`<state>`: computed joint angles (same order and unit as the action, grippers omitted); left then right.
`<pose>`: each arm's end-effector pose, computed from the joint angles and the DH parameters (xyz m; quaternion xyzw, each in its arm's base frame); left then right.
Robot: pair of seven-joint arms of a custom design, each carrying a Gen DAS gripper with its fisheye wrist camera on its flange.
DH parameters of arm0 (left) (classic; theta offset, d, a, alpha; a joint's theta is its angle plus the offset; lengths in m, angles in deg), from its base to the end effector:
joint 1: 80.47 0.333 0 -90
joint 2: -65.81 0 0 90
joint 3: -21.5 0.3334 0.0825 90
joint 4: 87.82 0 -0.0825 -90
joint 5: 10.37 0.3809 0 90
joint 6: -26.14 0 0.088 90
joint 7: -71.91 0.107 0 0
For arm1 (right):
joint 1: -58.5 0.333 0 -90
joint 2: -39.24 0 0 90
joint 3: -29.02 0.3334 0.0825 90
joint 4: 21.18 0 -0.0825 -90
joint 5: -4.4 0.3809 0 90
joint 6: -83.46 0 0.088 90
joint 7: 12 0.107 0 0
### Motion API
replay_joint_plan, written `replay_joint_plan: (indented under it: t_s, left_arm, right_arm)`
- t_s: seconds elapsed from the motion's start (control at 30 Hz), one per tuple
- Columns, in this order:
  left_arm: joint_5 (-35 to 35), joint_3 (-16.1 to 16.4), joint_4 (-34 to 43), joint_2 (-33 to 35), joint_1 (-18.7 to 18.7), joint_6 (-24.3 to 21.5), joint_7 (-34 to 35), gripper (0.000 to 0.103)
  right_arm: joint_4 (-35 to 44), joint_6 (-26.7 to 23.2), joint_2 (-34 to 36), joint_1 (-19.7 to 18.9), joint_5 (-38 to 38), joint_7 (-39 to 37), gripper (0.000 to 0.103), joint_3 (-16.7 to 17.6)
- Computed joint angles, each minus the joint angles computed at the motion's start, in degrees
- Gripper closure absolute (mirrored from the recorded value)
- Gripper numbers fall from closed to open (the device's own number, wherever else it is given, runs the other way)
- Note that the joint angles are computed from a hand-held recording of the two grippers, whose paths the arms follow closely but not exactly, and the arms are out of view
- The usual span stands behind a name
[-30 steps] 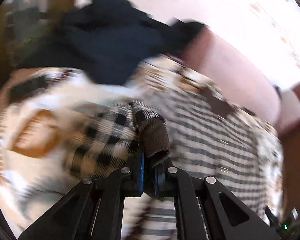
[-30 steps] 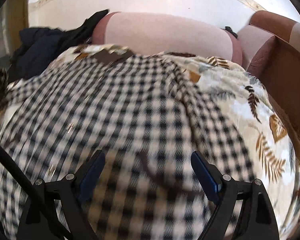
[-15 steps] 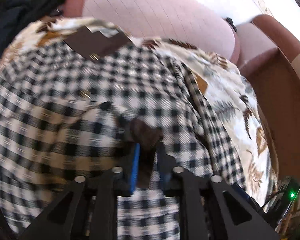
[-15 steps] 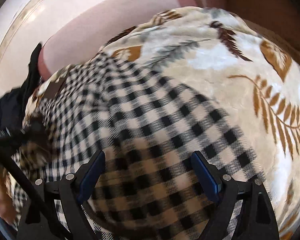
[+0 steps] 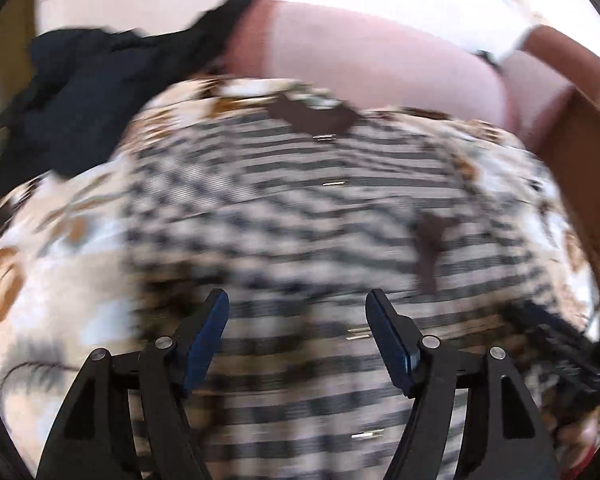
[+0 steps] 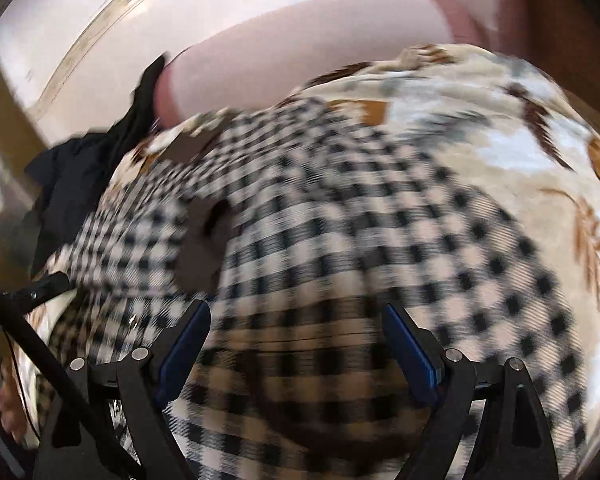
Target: Fold large clothes
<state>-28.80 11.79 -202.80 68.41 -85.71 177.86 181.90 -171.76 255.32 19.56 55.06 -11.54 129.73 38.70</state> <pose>0.5876 -0.1465 0.5190 -0.5367 0.7837 -0.2823 0.1342 0.4378 0.0707 0.4591 -0.4687 0.8097 -0.1843 0.3012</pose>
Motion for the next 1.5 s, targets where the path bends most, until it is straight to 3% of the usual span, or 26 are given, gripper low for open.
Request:
replay_joint_plan:
  t_s: [0.13, 0.23, 0.33, 0.37, 0.4, 0.43, 0.47, 0.67, 0.8, 0.93, 0.97, 1.0, 1.07, 1.1, 1.17, 1.27, 1.37, 1.5]
  left_arm:
    - [-3.12, 1.79, 1.27, 2.64, 3.00, 0.56, -1.33, 0.033]
    - [-9.57, 1.53, 1.78, 3.56, 5.41, 1.12, 1.75, 0.033]
    - [-10.13, 1.67, 1.60, 4.13, 6.35, 3.69, 2.15, 0.033]
    - [-9.98, 1.73, 1.84, 4.45, 6.64, 4.19, 2.08, 0.033]
    - [-9.80, 1.85, 2.51, 4.93, 7.03, 4.31, 1.84, 0.033]
    - [-9.80, 1.93, 3.20, 5.38, 7.46, 4.16, 1.48, 0.033]
    - [-10.14, 1.85, 3.72, 5.62, 7.90, 3.87, 1.35, 0.033]
    - [-8.83, 2.07, 6.72, 7.89, 9.48, 4.01, -1.25, 0.033]
    - [-4.45, 2.46, 7.32, 8.97, 9.37, 3.39, -5.18, 0.033]
    - [-0.16, 2.23, 8.04, 10.44, 8.66, 2.79, -8.08, 0.033]
    - [1.14, 2.31, 8.06, 10.62, 8.31, 2.76, -9.05, 0.033]
    - [2.95, 2.57, 8.16, 10.81, 7.84, 2.54, -10.31, 0.033]
    - [7.87, 3.46, 8.58, 11.31, 6.57, 1.79, -13.45, 0.033]
    - [10.54, 3.96, 8.74, 11.49, 5.92, 1.10, -15.04, 0.033]
    - [15.39, 4.63, 9.50, 12.03, 4.99, -2.29, -17.41, 0.033]
    - [12.96, 3.17, 9.99, 12.59, 6.69, -7.55, -16.51, 0.033]
    - [12.82, 2.85, 7.84, 11.21, 6.97, -5.45, -15.97, 0.034]
    - [8.37, 2.10, 7.98, 11.20, 8.40, -6.09, -14.11, 0.034]
  right_arm:
    - [7.58, -2.29, 6.26, -0.76, -4.77, -0.13, 0.012, 2.11]
    - [15.38, -6.75, 12.72, -0.02, -8.30, 0.97, 0.012, 1.31]
    - [23.50, -12.08, 20.39, 2.71, -3.09, -4.64, 0.014, -0.79]
    - [25.00, -12.69, 21.92, 3.40, 1.00, -8.21, 0.029, -1.26]
    - [26.33, -13.20, 23.20, 3.94, 4.53, -11.68, 0.063, -1.55]
    - [27.56, -14.10, 24.03, 4.24, 8.66, -15.92, 0.084, -1.63]
    - [28.72, -15.44, 24.48, 4.57, 11.84, -19.08, 0.098, -1.75]
    - [31.79, -20.28, 22.12, 8.87, 0.38, -12.21, 0.099, -8.15]
    - [34.55, -28.66, 21.92, 9.63, -11.48, -1.47, 0.099, -11.07]
    - [39.33, -40.10, 25.06, 10.65, -15.92, -0.66, 0.097, -11.50]
    - [39.25, -40.92, 24.71, 11.06, -17.26, 0.22, 0.089, -11.60]
    - [38.71, -41.32, 23.50, 11.88, -20.96, 3.69, 0.071, -11.56]
    - [35.65, -39.69, 19.42, 12.28, -26.36, 9.33, 0.046, -10.92]
    - [36.30, -38.70, 19.52, 12.34, -28.06, 10.85, 0.046, -10.29]
    - [38.18, -35.96, 20.55, 12.64, -26.47, 7.85, 0.046, -9.43]
    - [42.48, -30.34, 24.88, 13.62, -16.66, -3.78, 0.046, -8.24]
    - [47.96, -27.51, 30.72, 15.12, -5.76, -14.82, 0.061, -6.69]
    - [59.44, -30.09, 40.57, 17.66, 2.80, -23.89, 0.064, -5.13]
